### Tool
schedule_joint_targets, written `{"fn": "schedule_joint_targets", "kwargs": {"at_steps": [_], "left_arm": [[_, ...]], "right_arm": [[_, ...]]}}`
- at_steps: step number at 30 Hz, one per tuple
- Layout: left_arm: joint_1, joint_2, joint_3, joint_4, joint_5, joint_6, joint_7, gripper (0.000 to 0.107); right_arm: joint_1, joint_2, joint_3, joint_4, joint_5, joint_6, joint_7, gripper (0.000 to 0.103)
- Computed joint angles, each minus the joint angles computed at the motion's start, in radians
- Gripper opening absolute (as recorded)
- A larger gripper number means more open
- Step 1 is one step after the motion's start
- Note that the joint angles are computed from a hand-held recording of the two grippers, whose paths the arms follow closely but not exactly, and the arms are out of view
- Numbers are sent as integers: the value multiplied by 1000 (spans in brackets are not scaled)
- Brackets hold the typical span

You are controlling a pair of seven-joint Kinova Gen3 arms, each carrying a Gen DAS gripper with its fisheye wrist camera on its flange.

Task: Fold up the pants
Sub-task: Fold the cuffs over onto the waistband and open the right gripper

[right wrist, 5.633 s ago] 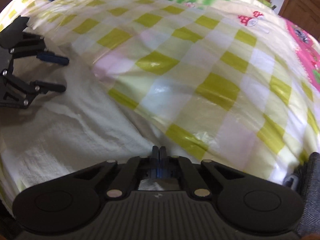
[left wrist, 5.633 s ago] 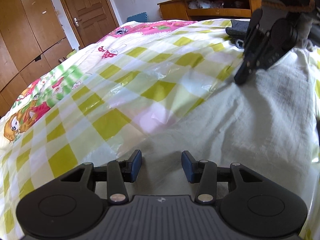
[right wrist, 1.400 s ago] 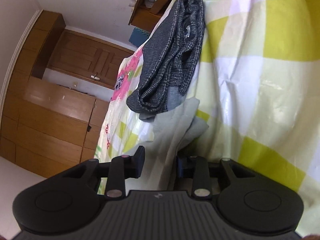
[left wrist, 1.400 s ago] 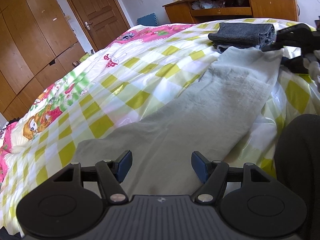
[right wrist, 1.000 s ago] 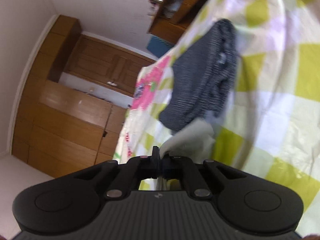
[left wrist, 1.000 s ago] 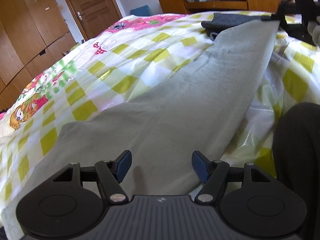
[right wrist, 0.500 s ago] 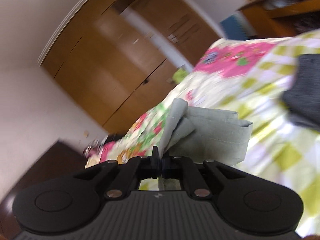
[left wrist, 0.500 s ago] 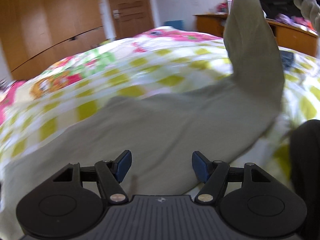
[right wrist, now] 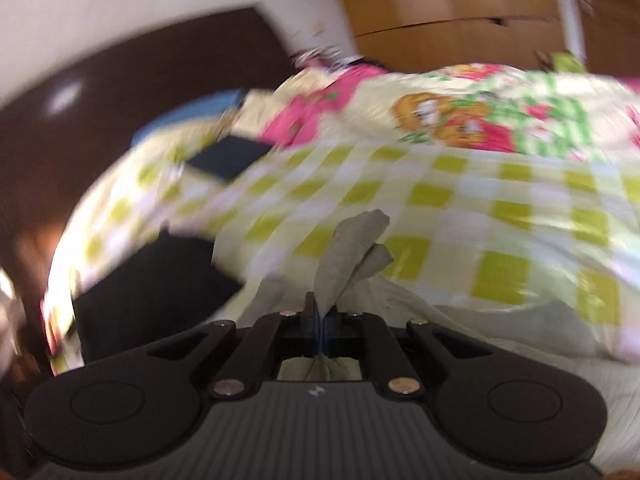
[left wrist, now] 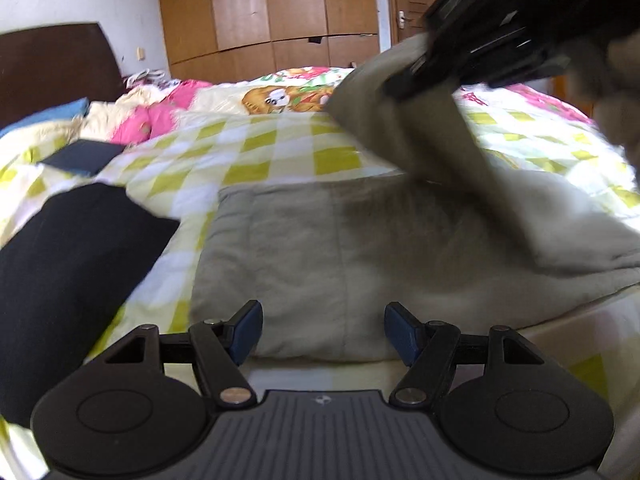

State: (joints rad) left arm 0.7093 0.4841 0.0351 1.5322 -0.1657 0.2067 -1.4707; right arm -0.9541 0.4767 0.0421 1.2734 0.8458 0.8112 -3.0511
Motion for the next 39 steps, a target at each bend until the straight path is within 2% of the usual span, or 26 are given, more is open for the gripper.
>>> {"fn": "schedule_joint_targets", "kwargs": {"at_steps": [7,9,14,18,20,22,25,26,27,28,29,32,34,37,39], "left_arm": [[-158,-7,156,36,96,-44,-71,81],[-198,-6,194,42,128,-50,-87,81],[-299,-1,293,62,205,-72,-127,81],[-295,-6,284,76,228,-93,-134,81],[-282,-12,269,86,232,-105,-131,81],[-280,-20,269,101,235,-121,-128,82],[-288,-26,276,110,235,-118,-128,82],[-292,-28,278,109,234,-112,-130,82],[-290,-31,276,111,235,-114,-130,82],[-292,-33,278,114,236,-120,-130,82],[-284,-37,267,116,236,-121,-126,82],[-268,-58,237,130,239,-110,-109,82],[-260,-83,216,148,246,-111,-90,82],[-195,-121,129,184,237,-161,-55,82],[-204,-122,140,185,231,-204,-43,82]], "right_arm": [[120,176,-322,-260,93,227,285,4],[128,208,-355,-316,96,270,366,4],[83,278,-300,-450,23,324,569,6],[2,321,-129,-523,-113,314,732,6],[-17,332,-73,-550,-180,309,794,5],[-39,337,-45,-554,-184,305,834,5],[-42,338,-78,-543,-128,300,904,7],[-26,341,-104,-560,-136,313,918,10],[-6,344,-125,-579,-159,323,929,17],[6,340,-127,-581,-188,316,930,23],[13,332,-122,-574,-215,305,926,24],[69,262,-186,-487,-246,240,882,27],[111,201,-235,-399,-218,186,819,36],[130,173,-241,-353,-133,203,749,39],[134,196,-208,-378,-132,233,761,38]]}}
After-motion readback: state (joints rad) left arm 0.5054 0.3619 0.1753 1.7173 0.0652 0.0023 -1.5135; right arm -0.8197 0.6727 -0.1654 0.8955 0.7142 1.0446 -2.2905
